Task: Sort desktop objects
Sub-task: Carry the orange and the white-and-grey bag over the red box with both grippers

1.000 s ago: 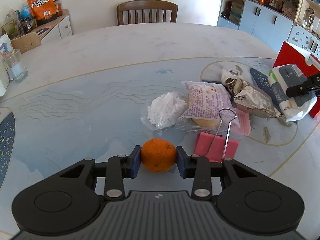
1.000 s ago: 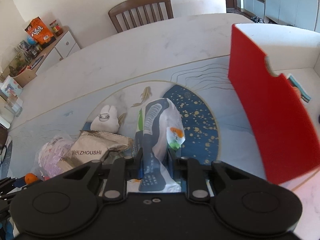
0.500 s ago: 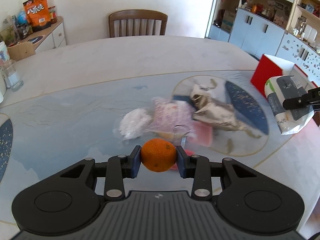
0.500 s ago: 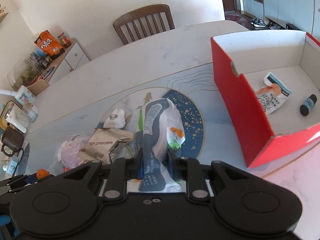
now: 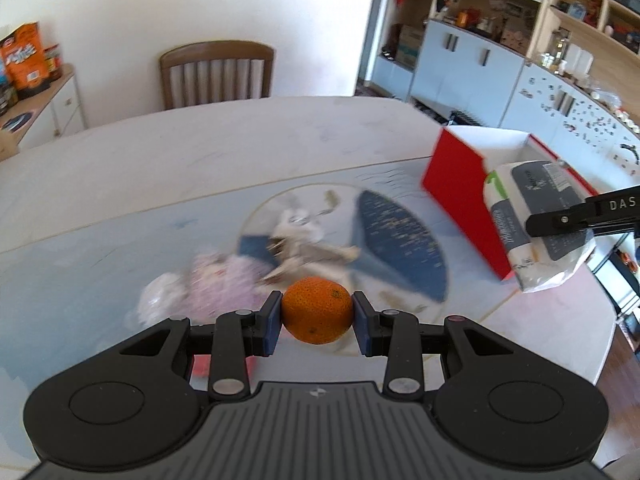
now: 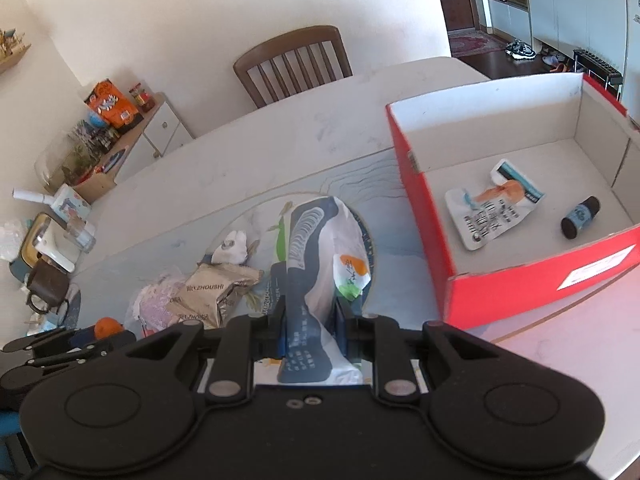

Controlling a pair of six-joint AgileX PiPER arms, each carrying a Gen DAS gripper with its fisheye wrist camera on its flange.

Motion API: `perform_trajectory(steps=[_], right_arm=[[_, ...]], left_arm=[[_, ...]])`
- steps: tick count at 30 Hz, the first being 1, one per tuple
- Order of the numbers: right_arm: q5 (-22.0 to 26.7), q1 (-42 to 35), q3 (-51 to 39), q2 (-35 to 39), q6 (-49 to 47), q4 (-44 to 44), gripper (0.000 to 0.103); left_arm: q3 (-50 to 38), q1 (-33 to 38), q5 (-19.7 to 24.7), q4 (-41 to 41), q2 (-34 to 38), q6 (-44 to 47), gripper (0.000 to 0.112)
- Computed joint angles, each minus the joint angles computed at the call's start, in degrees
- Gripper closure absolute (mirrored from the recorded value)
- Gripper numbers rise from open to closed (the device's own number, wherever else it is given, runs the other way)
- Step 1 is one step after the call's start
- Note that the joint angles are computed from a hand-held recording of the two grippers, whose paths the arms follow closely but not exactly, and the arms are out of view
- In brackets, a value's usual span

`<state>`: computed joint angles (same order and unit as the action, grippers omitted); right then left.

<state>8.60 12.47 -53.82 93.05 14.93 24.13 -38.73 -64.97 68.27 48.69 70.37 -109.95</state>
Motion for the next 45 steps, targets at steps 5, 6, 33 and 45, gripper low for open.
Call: perform_trajectory(steps=[5,6,33,45], right_arm=[[1.4,-4.5,2.3,-3.5,-17.6,14.7,0.082],[1.8,-5.4,2.6,-3.9,-20.7,17.2,0.082],[17.4,-37.8,5.7,-3.3,-71.6,48.0,0.082],[20.1,-44.5,-0.1,3.4,-77.6,48.8,0.082]], left_arm=[[-6.5,4.3,-4.2,1.8,5.5,5.3,0.077],[-7.7,5.0,-4.9,2.1,6.5,6.1,0.077],[-50.8,17.9,-14.4,0.2,40.3,33.2,0.077],[-74.7,22.0,-11.1,-8.8,55.5,51.1,0.077]])
